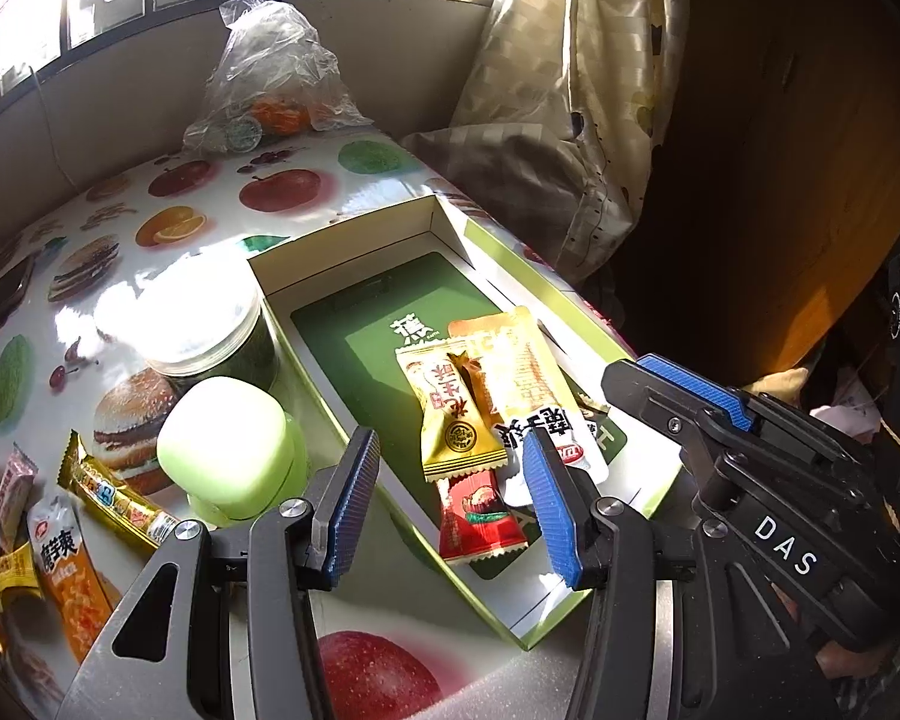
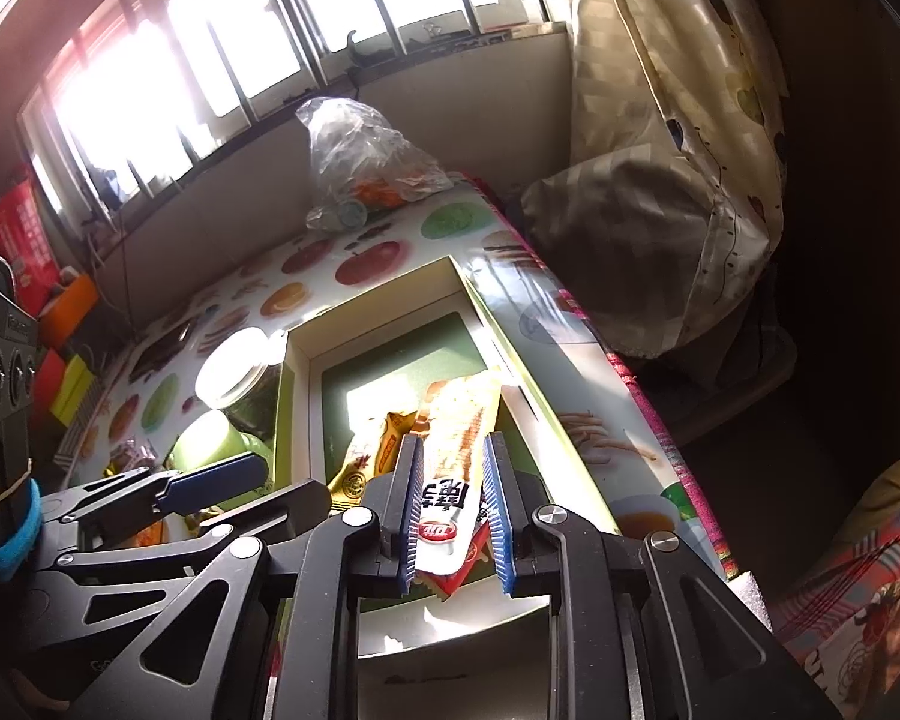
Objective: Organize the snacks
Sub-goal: 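Open both grippers to drop the packets into the green box, then move both open grippers back over the snack pile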
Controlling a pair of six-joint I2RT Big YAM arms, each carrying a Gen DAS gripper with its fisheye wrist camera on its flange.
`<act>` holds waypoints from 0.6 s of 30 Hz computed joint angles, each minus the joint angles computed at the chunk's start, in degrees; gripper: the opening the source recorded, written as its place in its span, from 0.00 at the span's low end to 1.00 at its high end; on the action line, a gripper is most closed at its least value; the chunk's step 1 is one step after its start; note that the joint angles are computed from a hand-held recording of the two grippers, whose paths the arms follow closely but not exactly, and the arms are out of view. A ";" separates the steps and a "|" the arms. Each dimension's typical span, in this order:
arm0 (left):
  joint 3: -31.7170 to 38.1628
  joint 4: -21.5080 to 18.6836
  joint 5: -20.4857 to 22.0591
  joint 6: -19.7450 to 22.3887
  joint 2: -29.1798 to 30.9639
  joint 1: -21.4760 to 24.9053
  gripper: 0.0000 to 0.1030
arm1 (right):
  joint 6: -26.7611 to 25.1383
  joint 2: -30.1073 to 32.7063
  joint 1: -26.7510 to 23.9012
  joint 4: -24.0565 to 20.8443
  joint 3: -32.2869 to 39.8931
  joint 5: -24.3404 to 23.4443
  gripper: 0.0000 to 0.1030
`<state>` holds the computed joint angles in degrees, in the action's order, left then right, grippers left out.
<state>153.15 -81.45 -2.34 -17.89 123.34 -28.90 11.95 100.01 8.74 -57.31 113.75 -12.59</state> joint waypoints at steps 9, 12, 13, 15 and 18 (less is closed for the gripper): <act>-12.83 6.40 -2.58 -0.42 -8.44 0.02 0.50 | -0.07 -1.79 1.55 0.66 -0.93 0.69 0.24; -15.93 7.68 -3.23 -0.60 -10.59 0.13 0.50 | -0.05 -2.37 2.06 0.88 -1.44 0.93 0.26; -16.94 8.11 -3.30 -0.72 -11.27 0.19 0.50 | -0.02 -2.59 2.24 0.96 -1.62 1.00 0.26; -19.05 8.94 -3.73 -0.92 -12.69 0.37 0.50 | 0.16 -3.04 2.56 1.35 -2.12 0.97 0.27; -21.27 9.71 -4.25 -1.27 -14.23 0.57 0.50 | 0.24 -3.43 3.19 1.38 -2.43 1.15 0.28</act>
<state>131.88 -71.74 -6.59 -19.16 109.11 -28.33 12.18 96.59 11.92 -55.93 111.33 -11.44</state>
